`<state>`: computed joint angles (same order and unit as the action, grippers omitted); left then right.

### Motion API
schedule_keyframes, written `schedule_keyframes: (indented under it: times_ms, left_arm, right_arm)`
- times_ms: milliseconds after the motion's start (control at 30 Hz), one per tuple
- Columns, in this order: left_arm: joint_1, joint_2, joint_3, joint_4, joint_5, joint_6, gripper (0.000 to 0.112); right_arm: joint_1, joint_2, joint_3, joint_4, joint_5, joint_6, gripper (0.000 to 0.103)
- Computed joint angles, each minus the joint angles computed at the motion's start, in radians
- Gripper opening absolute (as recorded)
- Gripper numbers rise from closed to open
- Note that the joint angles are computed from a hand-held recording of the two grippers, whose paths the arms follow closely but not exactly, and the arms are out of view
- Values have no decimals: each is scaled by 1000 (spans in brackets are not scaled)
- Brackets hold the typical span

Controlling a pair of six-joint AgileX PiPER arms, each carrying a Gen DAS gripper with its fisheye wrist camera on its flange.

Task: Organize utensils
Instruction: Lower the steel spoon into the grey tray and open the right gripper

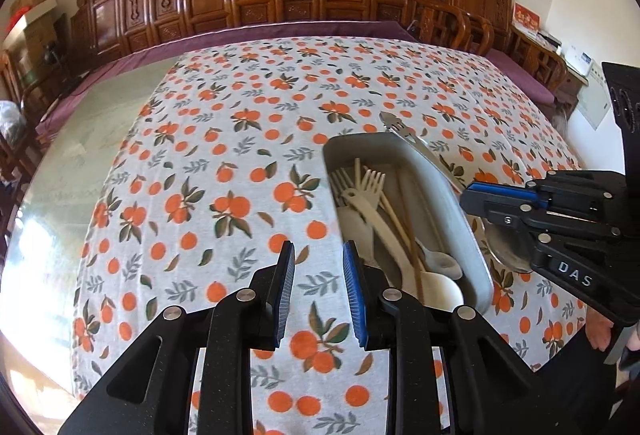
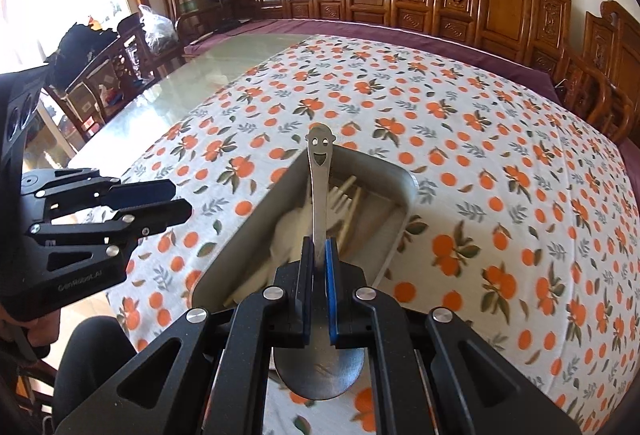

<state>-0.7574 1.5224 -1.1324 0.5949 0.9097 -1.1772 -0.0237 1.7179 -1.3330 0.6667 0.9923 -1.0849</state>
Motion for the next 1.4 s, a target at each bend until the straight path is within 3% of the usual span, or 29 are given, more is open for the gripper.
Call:
schedule_keyframes:
  times_ms: [333,567,800,1200,1400]
  left_arm:
    - [42,-54,80,9,-29,-32,47]
    - [69,-71,112,2,-44,-38,48]
    - [76,-73,114,1,-46,-35,48]
    - [59,-63,88,5,-22,-33,53]
    - [5,-57,42,30,32,-81,66]
  right_arm:
    - [94,50,10,-33,-84,138,7]
    - [149,103,2,-112,-174,246,7]
    - [159,167,-37,-149,-195,323,7]
    - [99,152,-14,-47,-163,214,8]
    - [26,64,28,19,-120,94,8]
